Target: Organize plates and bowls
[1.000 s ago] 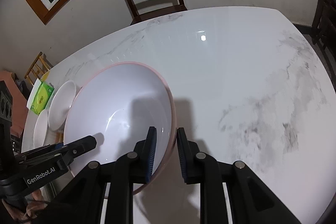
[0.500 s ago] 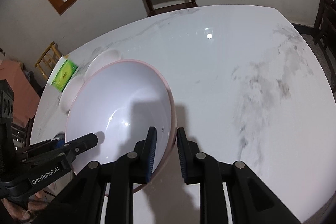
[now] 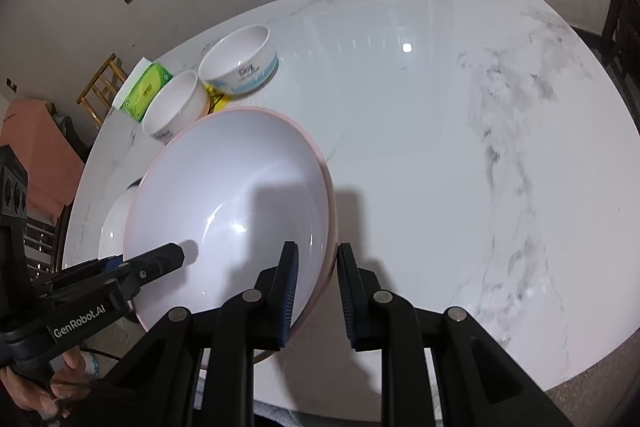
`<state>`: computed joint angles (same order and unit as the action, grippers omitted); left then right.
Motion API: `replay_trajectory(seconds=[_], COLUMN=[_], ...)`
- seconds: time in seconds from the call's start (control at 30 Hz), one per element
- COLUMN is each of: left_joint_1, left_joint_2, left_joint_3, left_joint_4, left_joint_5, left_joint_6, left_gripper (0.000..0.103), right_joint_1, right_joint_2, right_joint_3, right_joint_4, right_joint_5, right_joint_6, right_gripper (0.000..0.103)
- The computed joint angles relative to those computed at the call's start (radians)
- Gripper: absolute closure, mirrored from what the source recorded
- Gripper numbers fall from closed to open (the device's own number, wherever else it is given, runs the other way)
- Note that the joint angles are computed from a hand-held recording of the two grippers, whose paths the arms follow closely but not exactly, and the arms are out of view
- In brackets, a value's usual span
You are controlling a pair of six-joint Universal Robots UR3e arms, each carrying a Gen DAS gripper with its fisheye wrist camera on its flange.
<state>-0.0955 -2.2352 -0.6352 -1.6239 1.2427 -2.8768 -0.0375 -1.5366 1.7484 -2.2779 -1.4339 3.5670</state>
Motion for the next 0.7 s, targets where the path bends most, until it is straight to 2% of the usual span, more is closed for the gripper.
replay_trajectory(seconds=[0.13,0.27,0.7], left_joint_1=[0.025,0.031,0.022], left_joint_2=[0.081,0.118,0.110], left_joint_3=[-0.169,-0.257,-0.318], left_joint_4=[0.075,0.120,0.170], left_joint_5=[-0.011,-0.013,-0.005], left_joint_6=[0.020,0.022,0.013], left_gripper=[0.086,0.086,0.086], right_joint_1=[0.022,0.027,0.025], right_joint_2=[-0.009,-0.018,-0.010], right_joint_3=[0.018,0.036,0.076], right_joint_4=[-0.006,-0.016,-0.058], right_joint_5=[-0.011,-0.018,-0.017], right_joint_6=[0.013,0.018,0.034], right_gripper=[0.082,0.082,0.080])
